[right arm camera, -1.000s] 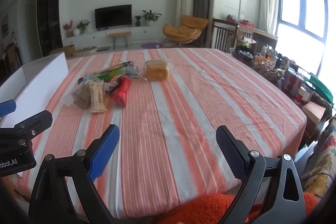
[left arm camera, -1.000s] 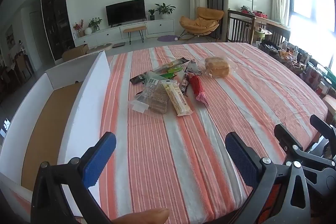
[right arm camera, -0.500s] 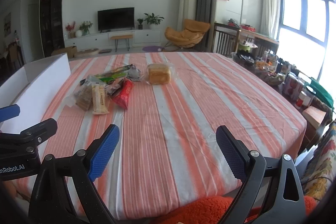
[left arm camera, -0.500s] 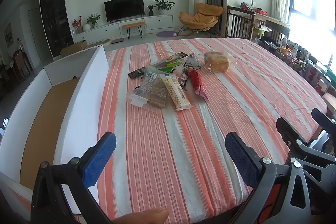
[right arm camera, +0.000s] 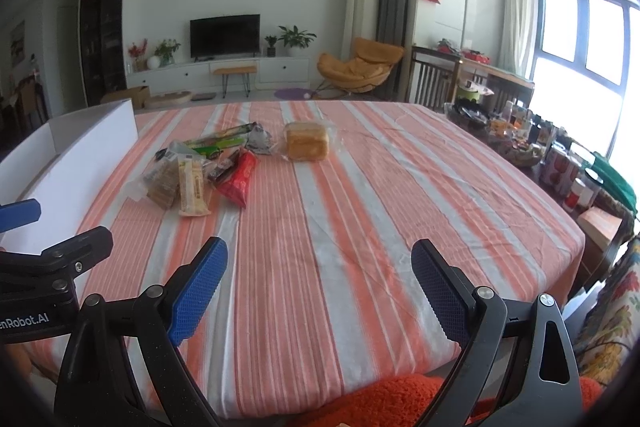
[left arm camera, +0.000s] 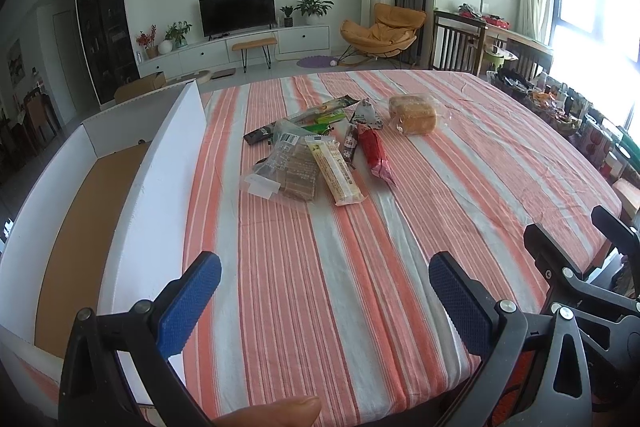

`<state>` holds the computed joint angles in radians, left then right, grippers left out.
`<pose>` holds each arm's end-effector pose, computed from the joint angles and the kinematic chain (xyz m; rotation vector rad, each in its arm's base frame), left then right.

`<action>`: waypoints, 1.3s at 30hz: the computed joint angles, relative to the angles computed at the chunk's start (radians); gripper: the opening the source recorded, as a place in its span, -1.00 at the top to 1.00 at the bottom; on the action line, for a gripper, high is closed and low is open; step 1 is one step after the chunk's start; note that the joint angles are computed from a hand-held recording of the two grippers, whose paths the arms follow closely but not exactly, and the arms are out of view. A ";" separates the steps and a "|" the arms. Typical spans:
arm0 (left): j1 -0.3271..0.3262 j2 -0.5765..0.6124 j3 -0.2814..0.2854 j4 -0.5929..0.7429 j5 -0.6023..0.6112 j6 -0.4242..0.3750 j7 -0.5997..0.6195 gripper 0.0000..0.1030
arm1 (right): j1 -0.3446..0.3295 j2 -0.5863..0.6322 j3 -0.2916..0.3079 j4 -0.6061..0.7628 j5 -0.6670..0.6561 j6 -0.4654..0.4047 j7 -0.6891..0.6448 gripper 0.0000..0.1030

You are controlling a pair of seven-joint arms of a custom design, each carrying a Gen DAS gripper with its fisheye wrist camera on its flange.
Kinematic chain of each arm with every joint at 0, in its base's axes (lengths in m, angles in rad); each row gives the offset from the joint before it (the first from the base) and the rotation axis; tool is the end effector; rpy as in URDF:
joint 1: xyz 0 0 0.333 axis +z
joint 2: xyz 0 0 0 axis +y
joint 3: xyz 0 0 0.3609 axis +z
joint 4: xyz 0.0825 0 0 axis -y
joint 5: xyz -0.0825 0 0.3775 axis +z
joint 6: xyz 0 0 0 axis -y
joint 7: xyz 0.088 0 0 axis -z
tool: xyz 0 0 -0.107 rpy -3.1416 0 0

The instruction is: Organize snacks

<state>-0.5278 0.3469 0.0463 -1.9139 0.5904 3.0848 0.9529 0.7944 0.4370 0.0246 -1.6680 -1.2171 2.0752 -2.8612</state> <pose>0.5739 -0.3554 0.4484 -1.3426 2.1372 -0.9351 0.5123 0.4739 0.4226 -1.3404 1.9585 -1.1599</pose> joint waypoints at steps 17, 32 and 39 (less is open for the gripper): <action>0.002 0.005 -0.005 -0.001 -0.024 0.002 0.022 -1.00 | 0.004 0.004 -0.002 0.004 -0.003 -0.001 -0.004 -0.85; 0.007 0.008 -0.012 -0.001 -0.046 -0.001 0.036 -1.00 | 0.003 0.005 -0.004 0.003 0.001 0.006 -0.007 -0.85; 0.006 0.011 -0.013 0.001 -0.054 -0.001 0.045 -1.00 | 0.004 0.007 -0.004 0.005 0.001 0.005 -0.008 -0.85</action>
<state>-0.5218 0.3583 0.0334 -1.9134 0.5363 3.0838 0.9982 0.7981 0.4439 0.0206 -1.6631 -1.2165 2.0801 -2.8691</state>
